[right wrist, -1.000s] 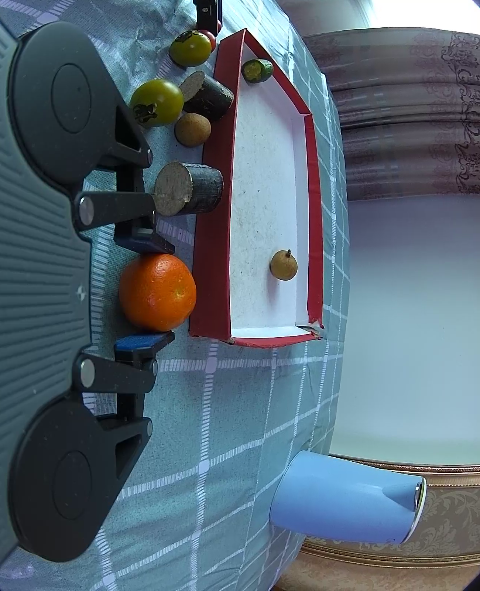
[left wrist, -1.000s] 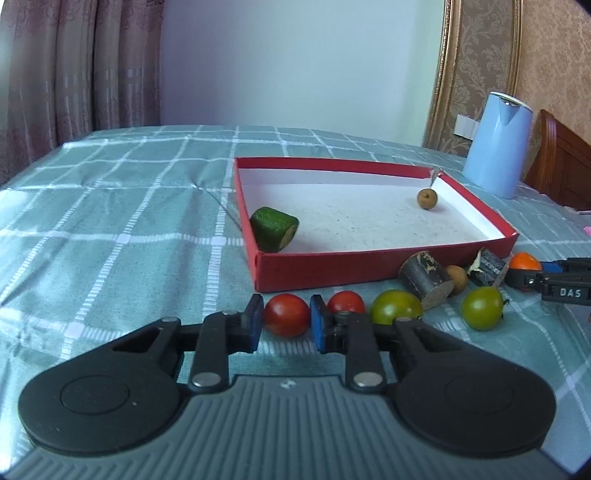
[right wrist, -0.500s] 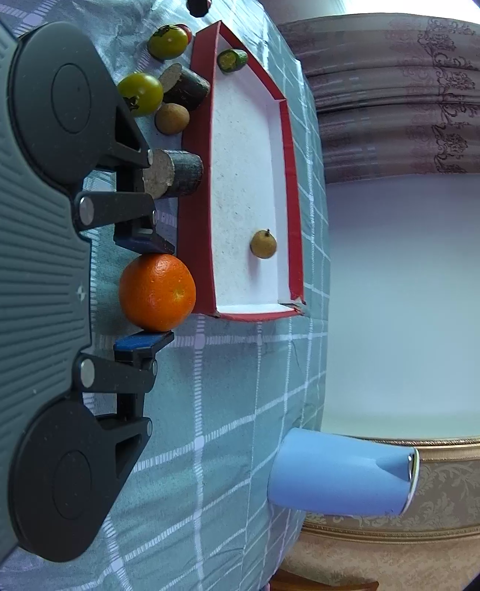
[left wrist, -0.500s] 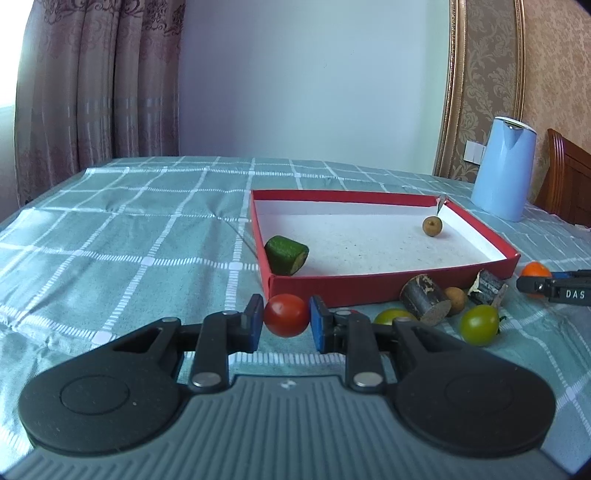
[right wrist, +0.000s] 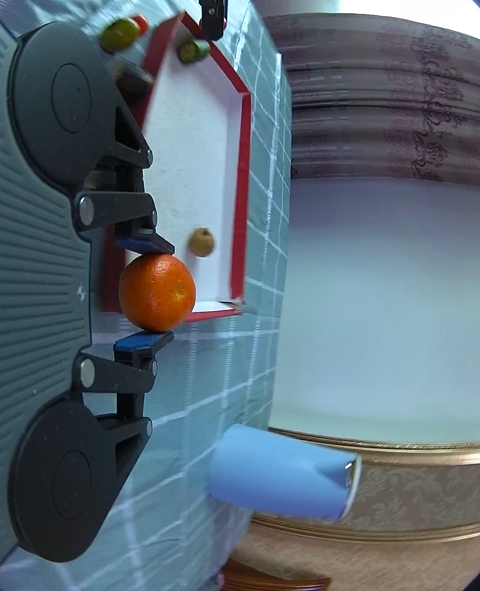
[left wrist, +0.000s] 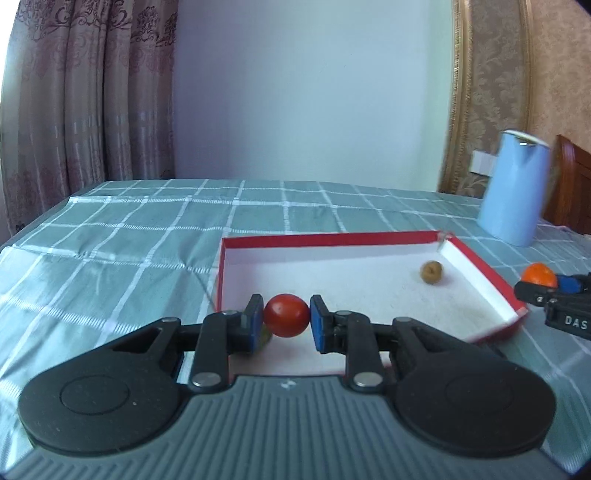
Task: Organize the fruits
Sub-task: 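Lower both fruits into the tray and open both tools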
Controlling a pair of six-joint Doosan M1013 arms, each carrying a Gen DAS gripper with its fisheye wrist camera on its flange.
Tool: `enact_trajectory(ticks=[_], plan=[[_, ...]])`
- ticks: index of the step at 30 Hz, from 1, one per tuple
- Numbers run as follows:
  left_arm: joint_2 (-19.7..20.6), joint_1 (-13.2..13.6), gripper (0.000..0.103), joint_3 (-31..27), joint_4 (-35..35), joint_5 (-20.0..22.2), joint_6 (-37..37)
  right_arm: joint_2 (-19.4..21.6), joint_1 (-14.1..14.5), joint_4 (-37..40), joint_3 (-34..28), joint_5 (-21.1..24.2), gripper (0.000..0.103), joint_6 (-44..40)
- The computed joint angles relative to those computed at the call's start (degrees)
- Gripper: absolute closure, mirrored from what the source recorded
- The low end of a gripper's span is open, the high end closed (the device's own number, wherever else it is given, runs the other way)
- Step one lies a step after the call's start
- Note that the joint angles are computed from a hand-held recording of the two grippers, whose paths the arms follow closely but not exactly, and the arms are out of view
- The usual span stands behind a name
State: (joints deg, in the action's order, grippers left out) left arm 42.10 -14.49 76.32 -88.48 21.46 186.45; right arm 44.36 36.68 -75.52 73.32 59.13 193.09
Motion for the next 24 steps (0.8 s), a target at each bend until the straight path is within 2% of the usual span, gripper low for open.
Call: enact_trajectory(ticks=[4,7,14,18,21,22,23,24], plan=[[2.84,-1.62,0.079,-5.75,17.73,-2.9,-19.18,1.75,-2.22,5.15,-4.01,-1.3,0.061,-6.0],[4.58,-2.54,0.079,-8.81,27.3,-4.24,-28.34,2.63,-3.62,9.32,-5.91,-2.9,0.061,-8.85],[7.9,-4.18,0.079,-14.67,54.43,-4.08,-55.26,5.07,-4.97,14.31,-10.28,-2.66,0.061,-15.17],[8.67,-4.28,0.078,-16.07,59.28,-2.95,-60.73,5.72,-5.52,17.1,-11.45,-3.44,0.061,-17.32],[8.52,-4.37,0.072,-15.68,60.89,-4.14,-62.74,5.87,-5.56,17.3,-11.83,-3.13,0.061,-17.49],[8.4,-4.41,0.067,-15.42,61.16,-4.75,-62.92,5.94,-5.55,17.25,-11.93,-3.01,0.061,-17.69],[8.27,-4.47,0.054,-15.12,61.69,-5.37,-63.6,6.02,-5.51,17.13,-12.05,-2.79,0.061,-17.94],[8.13,-4.48,0.05,-14.81,61.18,-6.06,-63.45,6.1,-5.48,17.18,-12.2,-2.57,0.061,-18.09]])
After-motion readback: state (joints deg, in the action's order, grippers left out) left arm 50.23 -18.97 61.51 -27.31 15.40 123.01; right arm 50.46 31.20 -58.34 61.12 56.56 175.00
